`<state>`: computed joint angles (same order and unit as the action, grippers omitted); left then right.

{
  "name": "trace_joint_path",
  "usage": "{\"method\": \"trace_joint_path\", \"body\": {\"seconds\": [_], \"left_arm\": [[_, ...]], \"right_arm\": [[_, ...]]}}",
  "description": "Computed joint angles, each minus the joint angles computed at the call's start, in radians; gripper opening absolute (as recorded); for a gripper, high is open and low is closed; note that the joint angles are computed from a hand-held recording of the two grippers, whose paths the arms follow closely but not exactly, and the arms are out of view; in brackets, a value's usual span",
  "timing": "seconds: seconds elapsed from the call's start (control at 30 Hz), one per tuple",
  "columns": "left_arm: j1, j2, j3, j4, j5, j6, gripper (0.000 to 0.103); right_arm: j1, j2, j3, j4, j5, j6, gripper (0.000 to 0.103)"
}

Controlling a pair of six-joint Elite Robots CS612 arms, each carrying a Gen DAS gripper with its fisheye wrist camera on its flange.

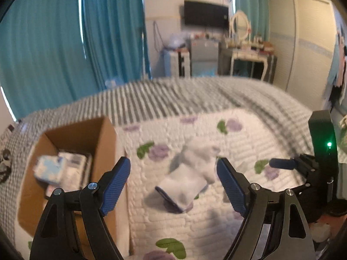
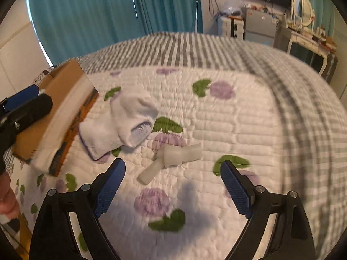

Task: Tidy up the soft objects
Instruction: 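Grasp the grey bone-shaped toy with the right gripper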

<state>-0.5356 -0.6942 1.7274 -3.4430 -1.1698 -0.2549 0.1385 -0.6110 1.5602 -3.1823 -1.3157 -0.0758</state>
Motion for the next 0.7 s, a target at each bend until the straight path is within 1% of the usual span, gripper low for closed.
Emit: {"method": "trace_joint_path", "body": {"seconds": [0.1,0.17,0.23,0.3,0.33,0.4,0.43,0.47,0.5,0.53,0.6,0.7], "left_arm": [[0.003,0.023,-0.028,0.044,-0.009,0.001,0.083],[0.003,0.038,-0.044,0.064,0.001,0.003,0.083],[0.006,0.047,-0.056,0.079,-0.002,-0.003,0.083],[0.012,0.054,-0.066,0.094,-0.017,-0.018,0.083],[0.015,0.058,-0.073,0.102,-0.023,-0.02,0.083],[0.016,0.064,-0.085,0.122,-0.021,-0.025,0.083],[0.017,0.067,-0.091,0.129,-0.024,-0.025,0.083],[0.017,0.069,-0.096,0.134,-0.035,-0.023,0.083],[0.018,0.071,-0.1,0.137,-0.043,-0.019,0.083],[0.018,0.074,-0.105,0.137,-0.051,-0.01,0.083],[0.018,0.079,-0.115,0.144,-0.083,0.027,0.083],[0.015,0.093,-0.14,0.17,-0.093,0.061,0.083]], "right_arm": [[0.002,0.045,-0.054,0.046,0.025,0.022,0.085],[0.005,0.064,-0.078,0.067,0.013,0.025,0.074],[0.008,0.076,-0.09,0.06,0.002,0.022,0.073],[0.006,0.083,-0.097,0.046,0.003,0.022,0.064],[0.007,0.084,-0.099,0.044,-0.007,0.021,0.054],[0.002,0.085,-0.103,0.047,0.007,0.021,0.049],[-0.003,0.084,-0.098,0.032,0.011,0.027,0.037],[-0.003,0.082,-0.092,0.019,-0.009,0.028,0.034],[-0.005,0.08,-0.084,0.007,-0.011,0.026,0.034],[-0.01,0.078,-0.08,0.0,0.001,0.03,0.034],[-0.019,0.075,-0.063,-0.046,0.011,0.046,0.034],[-0.031,0.066,-0.05,-0.075,0.013,0.059,0.034]]}}
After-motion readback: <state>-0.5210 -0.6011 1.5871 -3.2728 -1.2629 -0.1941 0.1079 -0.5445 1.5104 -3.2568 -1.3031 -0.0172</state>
